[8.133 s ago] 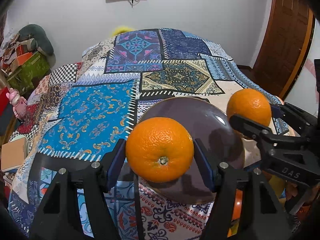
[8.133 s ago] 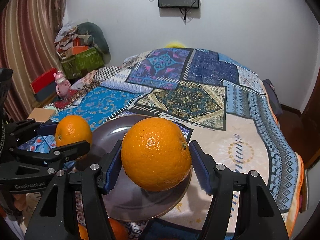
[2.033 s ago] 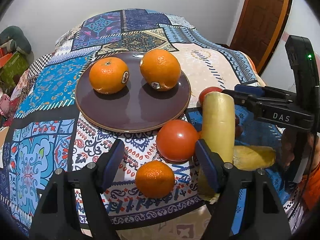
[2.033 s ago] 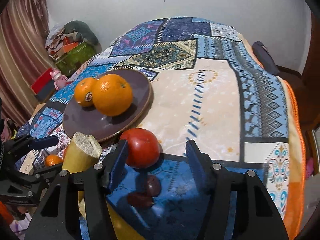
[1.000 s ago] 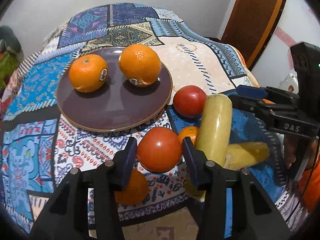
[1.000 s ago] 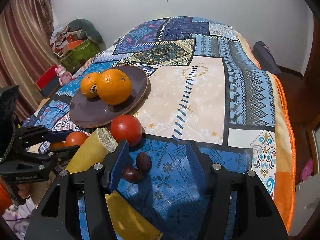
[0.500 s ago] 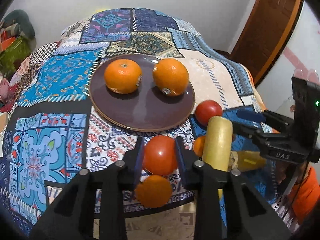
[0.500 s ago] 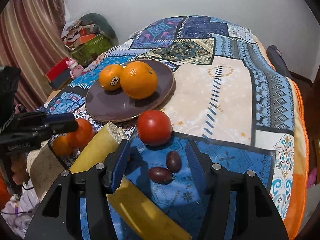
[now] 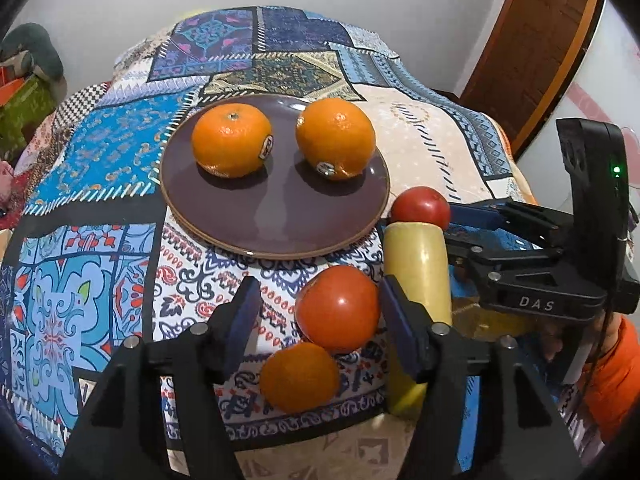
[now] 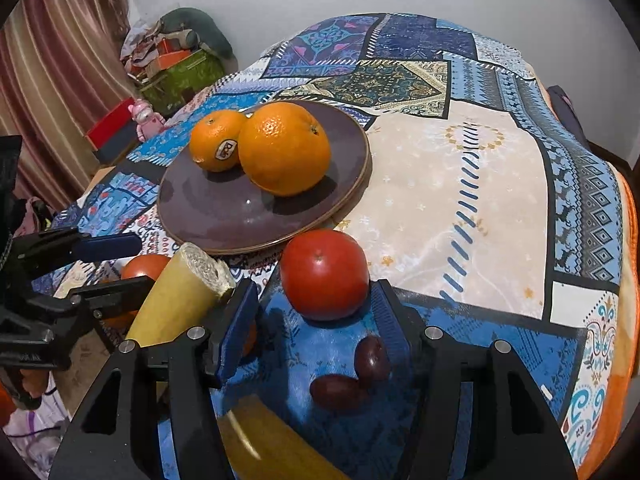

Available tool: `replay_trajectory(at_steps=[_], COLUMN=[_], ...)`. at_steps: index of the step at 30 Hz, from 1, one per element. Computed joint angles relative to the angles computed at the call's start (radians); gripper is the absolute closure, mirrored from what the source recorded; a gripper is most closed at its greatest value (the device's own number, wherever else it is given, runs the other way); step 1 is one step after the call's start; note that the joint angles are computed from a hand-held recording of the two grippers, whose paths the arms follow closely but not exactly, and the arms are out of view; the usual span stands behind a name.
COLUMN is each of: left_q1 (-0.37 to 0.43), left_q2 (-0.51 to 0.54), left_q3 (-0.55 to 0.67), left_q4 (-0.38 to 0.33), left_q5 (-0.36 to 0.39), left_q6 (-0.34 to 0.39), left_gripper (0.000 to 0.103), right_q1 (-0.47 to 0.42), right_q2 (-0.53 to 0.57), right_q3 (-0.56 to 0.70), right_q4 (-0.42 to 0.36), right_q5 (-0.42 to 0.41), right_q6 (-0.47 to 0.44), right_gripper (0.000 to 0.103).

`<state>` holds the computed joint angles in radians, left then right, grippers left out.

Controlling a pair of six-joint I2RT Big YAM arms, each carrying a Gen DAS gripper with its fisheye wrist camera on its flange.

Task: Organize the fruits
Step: 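Close the left gripper on its tomato while the right gripper grasps the other tomato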

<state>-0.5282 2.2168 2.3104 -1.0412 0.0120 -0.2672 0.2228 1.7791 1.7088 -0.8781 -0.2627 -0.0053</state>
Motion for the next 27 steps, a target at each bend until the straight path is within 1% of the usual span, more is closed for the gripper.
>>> replay_trajectory(at_steps=[3, 5, 7, 8, 9, 13, 18, 20, 24, 27], left_q1=[0.003, 0.004, 0.003, 0.002, -0.001, -0.010, -0.016, -0.018, -0.031, -0.032], left_q2=[0.012, 0.015, 0.022, 0.023, 0.026, 0.041, 0.074, 0.087, 0.112, 0.139], left_q3=[0.015, 0.016, 0.021, 0.019, 0.021, 0.043, 0.095, 0.119, 0.167, 0.216], left_q4=[-0.009, -0.013, -0.024, -0.026, -0.031, -0.045, -0.063, -0.075, -0.093, -0.115], left_q5=[0.030, 0.045, 0.064, 0.065, 0.064, 0.043, 0.029, 0.024, -0.019, -0.012], left_q6=[-0.005, -0.008, -0.011, -0.013, -0.012, -0.006, -0.013, -0.007, 0.011, 0.015], left_gripper=[0.041, 0.039, 0.039, 0.039, 0.039, 0.039, 0.039, 0.041, 0.046, 0.052], right_q1=[-0.007, -0.011, -0.017, -0.018, -0.018, -0.012, -0.020, -0.025, -0.032, -0.035], right_q2=[0.012, 0.023, 0.028, 0.024, 0.016, -0.015, -0.038, -0.042, -0.052, -0.057], right_q3=[0.016, 0.027, 0.029, 0.023, 0.010, -0.031, -0.057, -0.062, -0.073, -0.078], right_q4=[-0.009, -0.022, -0.029, -0.024, -0.010, 0.020, 0.034, 0.036, 0.045, 0.050], right_q5=[-0.004, -0.009, -0.041, -0.048, -0.041, -0.011, -0.003, -0.008, -0.007, -0.005], right_q6=[0.011, 0.018, 0.026, 0.032, 0.042, 0.031, 0.026, 0.031, 0.033, 0.038], right_gripper=[0.047, 0.049, 0.060, 0.060, 0.060, 0.060, 0.060, 0.060, 0.060, 0.060])
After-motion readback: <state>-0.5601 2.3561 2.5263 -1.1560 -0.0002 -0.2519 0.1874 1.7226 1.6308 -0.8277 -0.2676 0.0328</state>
